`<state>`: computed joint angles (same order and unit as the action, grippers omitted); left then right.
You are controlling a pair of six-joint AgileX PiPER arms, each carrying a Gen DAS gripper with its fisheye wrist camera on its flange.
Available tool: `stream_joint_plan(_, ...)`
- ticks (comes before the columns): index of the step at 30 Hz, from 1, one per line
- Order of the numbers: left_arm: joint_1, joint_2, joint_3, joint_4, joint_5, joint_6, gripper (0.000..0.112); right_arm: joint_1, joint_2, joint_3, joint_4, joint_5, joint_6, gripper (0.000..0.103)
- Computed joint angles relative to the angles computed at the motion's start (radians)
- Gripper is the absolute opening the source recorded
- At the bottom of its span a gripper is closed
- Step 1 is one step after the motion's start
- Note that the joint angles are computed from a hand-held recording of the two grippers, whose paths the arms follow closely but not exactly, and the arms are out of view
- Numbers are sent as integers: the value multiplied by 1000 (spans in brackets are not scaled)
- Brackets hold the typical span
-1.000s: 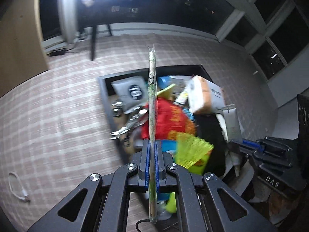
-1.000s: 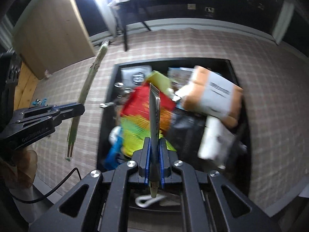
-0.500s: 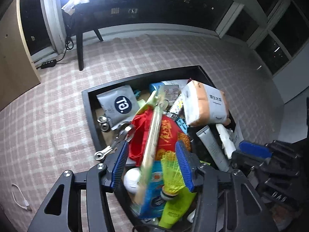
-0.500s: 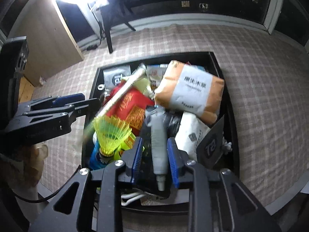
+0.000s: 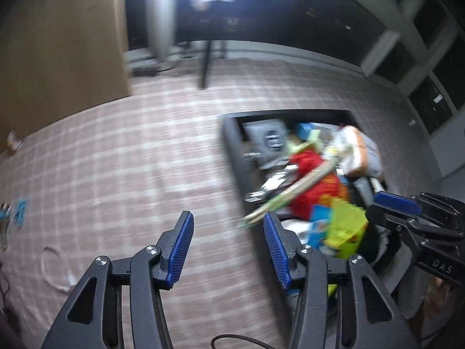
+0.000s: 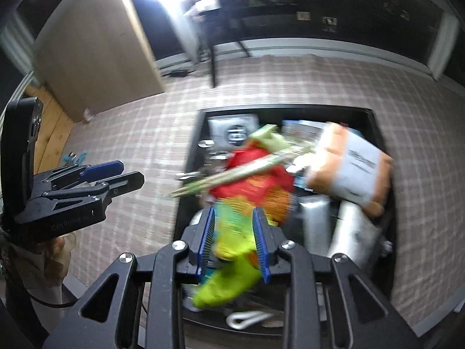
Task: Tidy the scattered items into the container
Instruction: 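Carry chopsticks and grey tube over the black bin and open both tools, then grasp the white cable with the left tool while the right tool grasps it too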
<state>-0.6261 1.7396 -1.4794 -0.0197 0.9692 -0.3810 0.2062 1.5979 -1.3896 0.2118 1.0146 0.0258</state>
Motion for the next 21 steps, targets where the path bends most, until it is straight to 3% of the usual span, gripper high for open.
stream_joint_plan(12, 504, -272, 418, -117, -69, 273, 46, 334, 303, -323, -4, 28, 158, 27)
stream_joint_plan(21, 830, -261, 557, -281, -130, 486, 39, 495, 693, -836, 56, 165, 241, 27)
